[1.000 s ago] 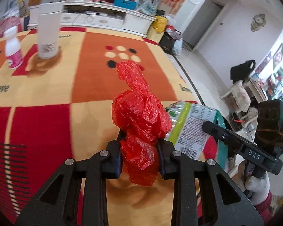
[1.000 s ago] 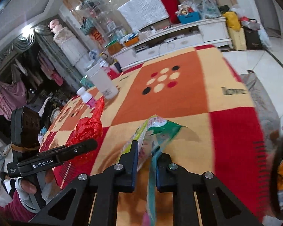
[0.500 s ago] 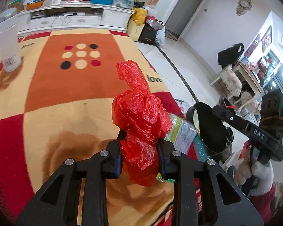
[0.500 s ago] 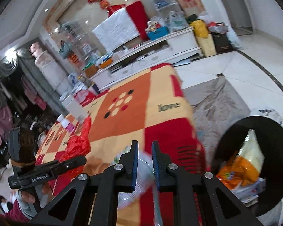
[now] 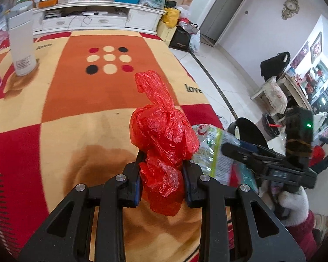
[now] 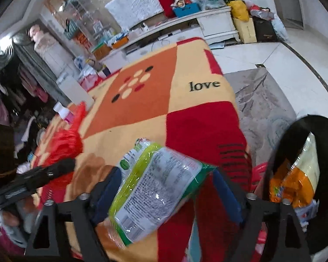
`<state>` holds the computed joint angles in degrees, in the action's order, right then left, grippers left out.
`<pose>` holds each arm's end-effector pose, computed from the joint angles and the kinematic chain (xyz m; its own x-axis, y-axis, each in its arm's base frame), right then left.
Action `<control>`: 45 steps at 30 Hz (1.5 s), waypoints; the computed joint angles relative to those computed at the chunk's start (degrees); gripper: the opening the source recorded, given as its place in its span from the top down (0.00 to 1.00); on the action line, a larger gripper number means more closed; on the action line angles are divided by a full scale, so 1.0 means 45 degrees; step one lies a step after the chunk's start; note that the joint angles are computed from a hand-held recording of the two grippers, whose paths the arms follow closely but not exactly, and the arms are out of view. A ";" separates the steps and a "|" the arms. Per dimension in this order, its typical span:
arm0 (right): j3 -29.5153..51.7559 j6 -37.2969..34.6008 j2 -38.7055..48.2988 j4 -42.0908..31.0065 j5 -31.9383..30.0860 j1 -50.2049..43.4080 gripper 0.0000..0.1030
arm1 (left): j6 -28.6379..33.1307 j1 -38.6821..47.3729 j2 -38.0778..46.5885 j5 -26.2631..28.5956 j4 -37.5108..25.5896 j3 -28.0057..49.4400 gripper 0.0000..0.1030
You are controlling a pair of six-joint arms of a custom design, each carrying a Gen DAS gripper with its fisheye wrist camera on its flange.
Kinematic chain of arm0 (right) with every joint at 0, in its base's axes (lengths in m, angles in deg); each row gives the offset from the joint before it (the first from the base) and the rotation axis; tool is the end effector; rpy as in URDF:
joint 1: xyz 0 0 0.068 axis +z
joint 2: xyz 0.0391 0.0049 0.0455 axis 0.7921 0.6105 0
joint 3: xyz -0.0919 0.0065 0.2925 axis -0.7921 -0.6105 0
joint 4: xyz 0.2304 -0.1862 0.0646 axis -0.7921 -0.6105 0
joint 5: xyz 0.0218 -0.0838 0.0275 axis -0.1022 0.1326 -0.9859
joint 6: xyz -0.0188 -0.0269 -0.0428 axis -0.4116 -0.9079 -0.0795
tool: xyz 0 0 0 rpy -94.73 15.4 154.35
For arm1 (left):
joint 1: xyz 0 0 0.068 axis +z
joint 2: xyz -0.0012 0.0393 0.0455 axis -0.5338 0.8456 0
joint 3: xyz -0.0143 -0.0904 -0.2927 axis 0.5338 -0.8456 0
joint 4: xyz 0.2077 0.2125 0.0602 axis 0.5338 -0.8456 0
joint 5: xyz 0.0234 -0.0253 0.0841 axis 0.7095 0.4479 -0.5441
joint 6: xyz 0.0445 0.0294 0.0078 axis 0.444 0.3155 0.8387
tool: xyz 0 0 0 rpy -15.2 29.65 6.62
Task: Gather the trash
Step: 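Carry the red bag and green wrapper over the black bin, then open left gripper dropping the red bag while right gripper drops the wrapper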
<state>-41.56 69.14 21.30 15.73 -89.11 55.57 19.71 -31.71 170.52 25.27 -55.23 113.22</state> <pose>0.3144 0.0340 0.0930 -0.8503 0.0005 -0.5264 -0.2561 0.8733 0.4144 0.2986 -0.0113 0.1136 -0.8324 -0.0463 -0.5523 0.1830 0.9176 -0.3528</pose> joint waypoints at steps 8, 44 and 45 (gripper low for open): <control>-0.0132 0.0147 0.0995 0.1342 -0.0315 0.0368 0.72 | 0.0015 0.0060 0.0553 0.0069 0.0215 -0.0057 0.74; -0.0462 -0.2410 -0.0786 -0.0578 0.1155 -0.7690 0.47 | -0.2085 -0.6408 0.3071 -0.0894 0.0415 0.3353 0.74; -0.0477 -0.2519 -0.0822 -0.0688 0.1082 -0.7836 0.46 | -0.2141 -0.6571 0.3289 -0.0831 0.0399 0.3556 0.74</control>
